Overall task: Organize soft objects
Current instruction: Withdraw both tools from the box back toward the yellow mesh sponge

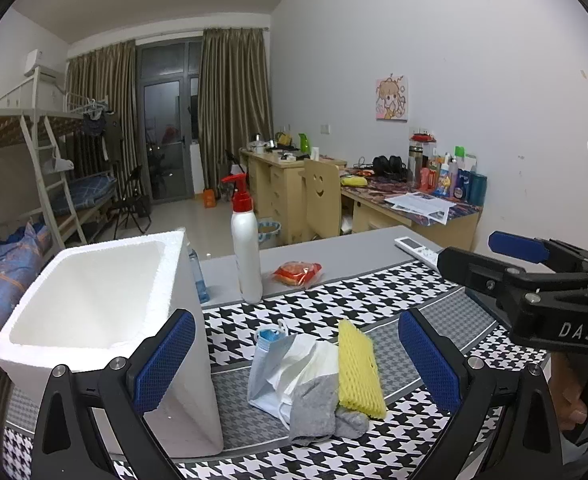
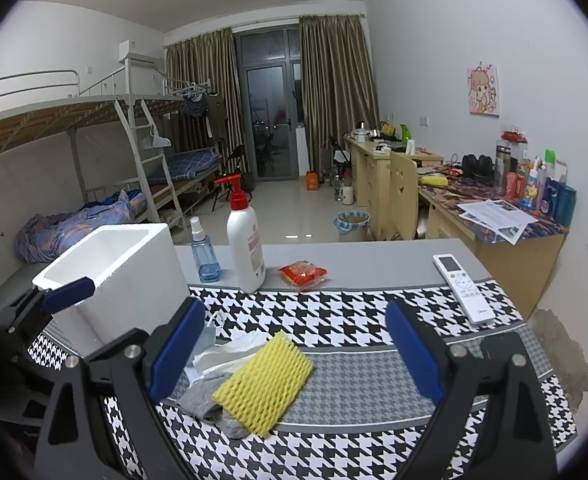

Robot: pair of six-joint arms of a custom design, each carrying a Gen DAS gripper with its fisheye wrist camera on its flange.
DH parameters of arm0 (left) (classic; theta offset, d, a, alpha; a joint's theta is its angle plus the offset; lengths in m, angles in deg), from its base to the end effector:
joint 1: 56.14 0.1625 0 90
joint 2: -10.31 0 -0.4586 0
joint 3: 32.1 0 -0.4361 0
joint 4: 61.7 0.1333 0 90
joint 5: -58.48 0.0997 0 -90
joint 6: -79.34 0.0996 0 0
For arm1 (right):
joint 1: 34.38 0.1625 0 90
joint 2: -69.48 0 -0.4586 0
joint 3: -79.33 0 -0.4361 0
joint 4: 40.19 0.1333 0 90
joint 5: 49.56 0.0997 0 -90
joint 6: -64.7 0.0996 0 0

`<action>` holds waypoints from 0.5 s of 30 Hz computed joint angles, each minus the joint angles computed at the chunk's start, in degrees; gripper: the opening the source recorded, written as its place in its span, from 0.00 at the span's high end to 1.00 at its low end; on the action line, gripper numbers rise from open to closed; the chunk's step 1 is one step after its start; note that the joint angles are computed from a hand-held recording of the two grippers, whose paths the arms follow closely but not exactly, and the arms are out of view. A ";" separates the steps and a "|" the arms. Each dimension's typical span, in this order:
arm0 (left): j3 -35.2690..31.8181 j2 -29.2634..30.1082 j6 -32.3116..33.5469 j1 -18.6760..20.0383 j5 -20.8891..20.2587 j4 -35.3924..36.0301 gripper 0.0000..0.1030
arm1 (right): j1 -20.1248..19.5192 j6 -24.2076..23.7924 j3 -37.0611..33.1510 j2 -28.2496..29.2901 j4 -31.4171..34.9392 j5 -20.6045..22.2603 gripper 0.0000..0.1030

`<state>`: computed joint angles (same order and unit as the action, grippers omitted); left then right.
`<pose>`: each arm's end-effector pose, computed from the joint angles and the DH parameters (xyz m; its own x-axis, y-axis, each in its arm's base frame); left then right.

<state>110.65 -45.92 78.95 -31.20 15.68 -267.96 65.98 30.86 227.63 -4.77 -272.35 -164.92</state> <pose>-0.2771 -0.3564 0.0991 -0.6219 0.4601 -0.6337 0.7831 0.3693 -0.5004 0.1548 -0.3428 0.2435 -0.7603 -0.0145 0.6494 -0.5905 0.4318 -0.6818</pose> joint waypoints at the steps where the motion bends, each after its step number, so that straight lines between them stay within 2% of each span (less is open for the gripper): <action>1: -0.04 0.05 -0.10 0.13 -0.26 0.14 0.01 | -0.06 -0.13 0.03 -0.03 -0.05 0.01 0.09; 15: -0.66 2.27 -2.03 1.02 -0.79 0.85 0.01 | -1.87 0.90 0.19 -0.70 1.97 0.64 0.09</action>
